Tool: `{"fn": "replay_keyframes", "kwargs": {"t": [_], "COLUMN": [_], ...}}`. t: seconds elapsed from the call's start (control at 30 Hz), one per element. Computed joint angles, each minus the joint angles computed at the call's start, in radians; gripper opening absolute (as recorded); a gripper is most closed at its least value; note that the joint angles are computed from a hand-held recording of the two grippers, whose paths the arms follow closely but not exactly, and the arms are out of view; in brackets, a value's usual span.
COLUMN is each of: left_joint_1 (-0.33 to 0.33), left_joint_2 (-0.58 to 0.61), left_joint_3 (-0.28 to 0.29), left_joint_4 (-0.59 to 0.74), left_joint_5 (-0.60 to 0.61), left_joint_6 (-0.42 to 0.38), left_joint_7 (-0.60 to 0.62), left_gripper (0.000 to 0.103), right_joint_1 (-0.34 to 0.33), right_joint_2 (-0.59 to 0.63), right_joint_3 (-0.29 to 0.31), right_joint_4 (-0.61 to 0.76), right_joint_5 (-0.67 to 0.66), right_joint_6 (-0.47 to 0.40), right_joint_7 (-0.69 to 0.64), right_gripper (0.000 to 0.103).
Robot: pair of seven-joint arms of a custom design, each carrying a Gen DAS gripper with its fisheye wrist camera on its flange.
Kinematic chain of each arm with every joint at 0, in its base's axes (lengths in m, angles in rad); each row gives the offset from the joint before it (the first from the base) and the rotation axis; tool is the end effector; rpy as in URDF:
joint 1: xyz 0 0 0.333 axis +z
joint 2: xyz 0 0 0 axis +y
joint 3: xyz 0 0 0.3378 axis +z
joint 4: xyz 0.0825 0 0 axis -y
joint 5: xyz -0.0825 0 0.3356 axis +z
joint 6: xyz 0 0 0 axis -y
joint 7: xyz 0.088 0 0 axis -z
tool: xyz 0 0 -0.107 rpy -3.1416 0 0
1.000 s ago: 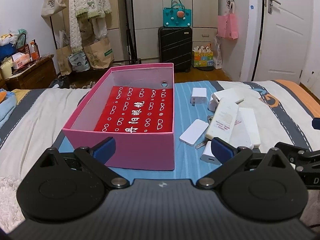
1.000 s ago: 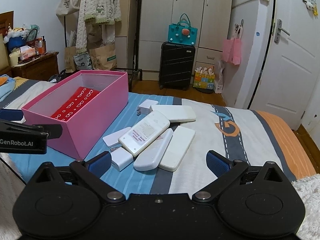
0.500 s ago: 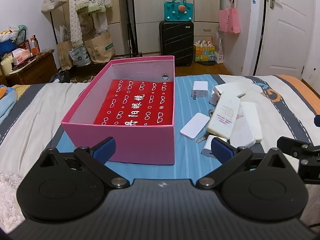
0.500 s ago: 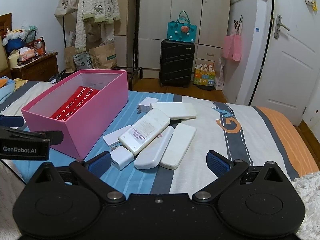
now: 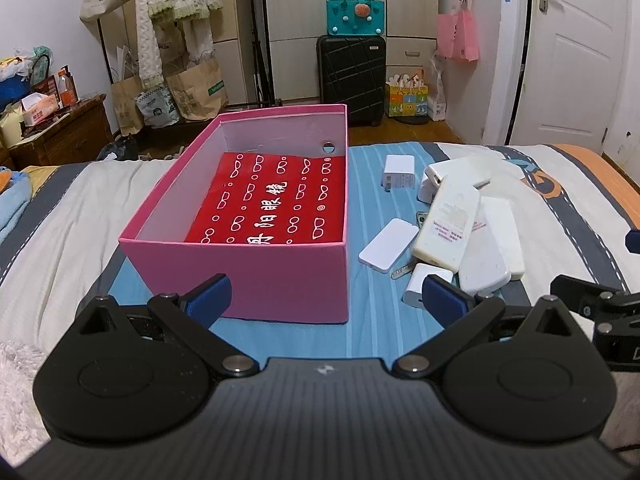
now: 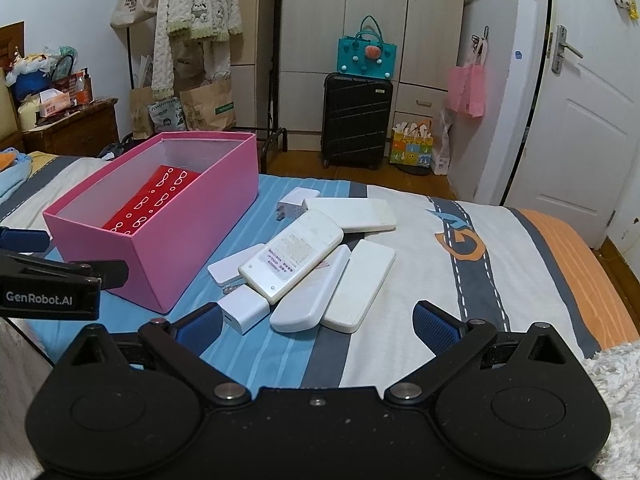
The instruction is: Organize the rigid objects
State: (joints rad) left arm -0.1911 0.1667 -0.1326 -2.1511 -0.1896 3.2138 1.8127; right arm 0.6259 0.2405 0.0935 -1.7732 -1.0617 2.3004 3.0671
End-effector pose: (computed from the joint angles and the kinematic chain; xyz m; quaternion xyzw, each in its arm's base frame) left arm 0.5540 -0.1622 0.4859 -0.5138 0.7405 -0.3469 0.2594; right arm 0.4808 0.3894 0.5043 -0.5877 0.6845 -0.3513 0.2504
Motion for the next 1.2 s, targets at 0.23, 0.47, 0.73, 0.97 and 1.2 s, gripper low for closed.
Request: {"fn": "replay_keyframes", "kwargs": {"t": [0.23, 0.47, 0.73, 0.97, 1.2], "left_joint_1": [-0.029, -0.035, -0.030, 0.038, 0.170], "left_joint_2": [0.002, 0.004, 0.006, 0.004, -0.025], "left_joint_3": [0.036, 0.047, 0.044, -0.033, -0.174], "left_joint_4": [0.004, 0.007, 0.008, 0.033, 0.099], "left_joint_5": [0.030, 0.056, 0.071, 0.025, -0.294], "left_joint_6": [-0.012, -0.026, -0.027, -0.086, -0.205], "left_joint_7": [-0.031, -0.055, -0.068, -0.024, 0.235], "left_gripper": [0.103, 0.103, 0.103, 0.103, 0.102], "right_joint_1": [-0.001, 0.000, 0.001, -0.030, -0.100], "right_joint_2": [0.004, 0.010, 0.011, -0.023, -0.046], "right_joint_3": [0.000, -0.002, -0.005, -0.014, -0.003], "right_joint_4": [0.003, 0.007, 0.007, -0.049, -0.049], "right_joint_5": [0.011, 0.021, 0.026, 0.006, 0.124], "right_joint_6": [0.000, 0.003, 0.002, 0.104, 0.315], "right_joint_7": [-0.008, -0.015, -0.019, 0.069, -0.073], "right_gripper": [0.102, 0.102, 0.102, 0.102, 0.102]}}
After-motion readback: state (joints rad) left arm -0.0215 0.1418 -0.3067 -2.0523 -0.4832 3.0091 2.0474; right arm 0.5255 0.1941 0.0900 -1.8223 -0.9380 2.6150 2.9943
